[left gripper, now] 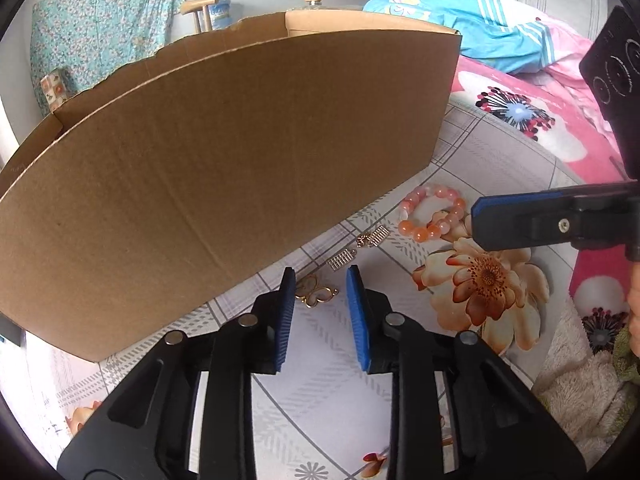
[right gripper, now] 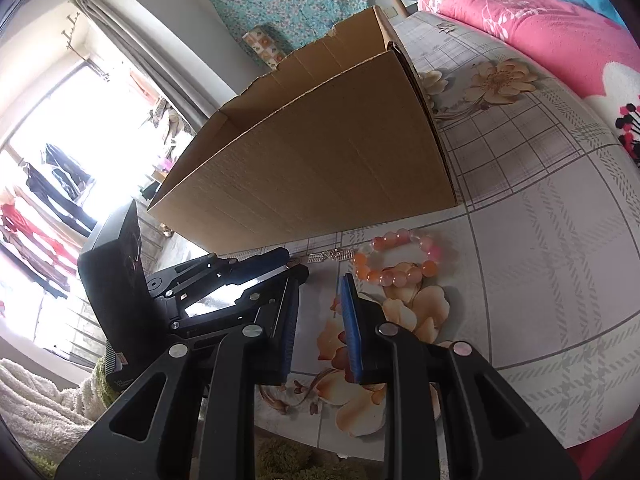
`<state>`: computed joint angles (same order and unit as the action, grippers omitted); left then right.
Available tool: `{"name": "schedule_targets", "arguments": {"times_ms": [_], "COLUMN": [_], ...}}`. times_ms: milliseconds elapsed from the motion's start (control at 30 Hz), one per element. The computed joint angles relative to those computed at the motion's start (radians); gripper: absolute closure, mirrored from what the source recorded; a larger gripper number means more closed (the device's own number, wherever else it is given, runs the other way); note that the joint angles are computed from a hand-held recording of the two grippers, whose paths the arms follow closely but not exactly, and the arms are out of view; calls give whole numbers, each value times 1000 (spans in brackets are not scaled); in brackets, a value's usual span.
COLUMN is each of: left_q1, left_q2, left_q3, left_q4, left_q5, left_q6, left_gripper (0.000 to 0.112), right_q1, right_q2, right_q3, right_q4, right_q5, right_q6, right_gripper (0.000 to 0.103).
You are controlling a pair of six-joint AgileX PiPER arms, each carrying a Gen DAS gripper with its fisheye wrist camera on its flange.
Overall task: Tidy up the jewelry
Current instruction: 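Move both tools back from the box to the gold butterfly charm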
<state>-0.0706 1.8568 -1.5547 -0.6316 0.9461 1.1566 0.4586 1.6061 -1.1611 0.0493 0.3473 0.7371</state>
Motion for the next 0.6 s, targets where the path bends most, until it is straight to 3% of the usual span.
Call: {"name": "schedule_targets", "arguments": {"times_ms": [233,467,533,600], "left_q1": [7,48,67,91], "left_q2": [-17,-26,-31,-31], "left_q3": [21,29,32,25], "left_q4": [-4,-14,-11,-10], "left_q5": [-3,34,42,61], "left_q6": [29,13,2,-19], "left_gripper": [94,94,109,110], "right_q1": [7,31,41,52], "right_q2": [-12,-45,-64,-83], "right_q3": [5,7,11,16], "right_q4": [-39,-173,-221,-275], "right_q5": [0,37,59,85], "right_q6": [54,188,234,285], "right_gripper": [81,81,81,81]}}
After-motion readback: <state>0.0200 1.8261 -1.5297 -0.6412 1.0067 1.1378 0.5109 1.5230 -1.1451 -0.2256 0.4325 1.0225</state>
